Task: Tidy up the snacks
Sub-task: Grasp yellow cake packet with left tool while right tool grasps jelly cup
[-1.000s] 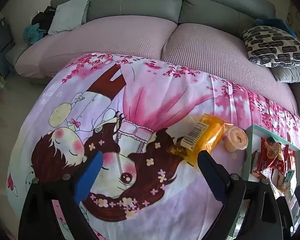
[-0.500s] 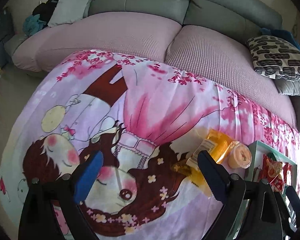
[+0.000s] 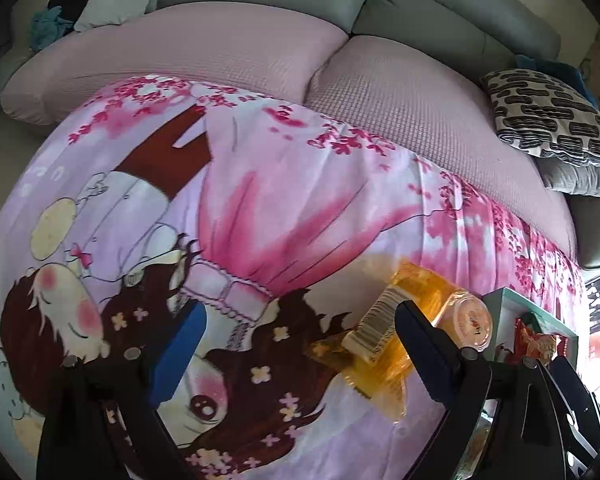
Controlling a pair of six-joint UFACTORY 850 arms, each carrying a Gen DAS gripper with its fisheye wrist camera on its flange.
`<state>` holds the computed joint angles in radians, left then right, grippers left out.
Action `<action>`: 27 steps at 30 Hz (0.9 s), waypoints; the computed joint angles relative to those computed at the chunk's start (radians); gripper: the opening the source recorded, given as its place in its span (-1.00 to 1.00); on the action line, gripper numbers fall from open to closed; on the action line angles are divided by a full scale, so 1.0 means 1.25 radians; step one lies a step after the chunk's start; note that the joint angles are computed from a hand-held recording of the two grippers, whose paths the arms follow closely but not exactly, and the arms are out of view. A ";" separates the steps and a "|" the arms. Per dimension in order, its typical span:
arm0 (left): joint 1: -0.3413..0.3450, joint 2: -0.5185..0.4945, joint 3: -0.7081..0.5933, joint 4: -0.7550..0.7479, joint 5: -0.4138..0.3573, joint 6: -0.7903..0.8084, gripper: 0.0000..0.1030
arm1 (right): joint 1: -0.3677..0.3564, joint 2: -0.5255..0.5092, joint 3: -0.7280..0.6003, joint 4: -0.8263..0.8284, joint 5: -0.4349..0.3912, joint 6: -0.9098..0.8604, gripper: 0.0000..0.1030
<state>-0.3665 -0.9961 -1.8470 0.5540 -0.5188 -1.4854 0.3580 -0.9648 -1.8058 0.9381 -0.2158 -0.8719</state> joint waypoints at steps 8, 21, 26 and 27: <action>-0.008 -0.051 -0.077 -0.035 0.038 0.102 0.58 | -0.011 -0.028 -0.034 -0.062 -0.015 0.065 0.68; 0.000 -0.090 -0.118 -0.225 0.087 0.304 -0.16 | -0.021 -0.040 -0.050 -0.109 -0.030 0.132 0.68; -0.002 -0.093 -0.123 -0.158 0.051 0.236 -0.21 | -0.016 -0.037 -0.045 -0.143 -0.019 0.157 0.68; 0.000 -0.092 -0.122 -0.156 0.049 0.233 -0.21 | -0.015 -0.036 -0.043 -0.149 -0.016 0.162 0.68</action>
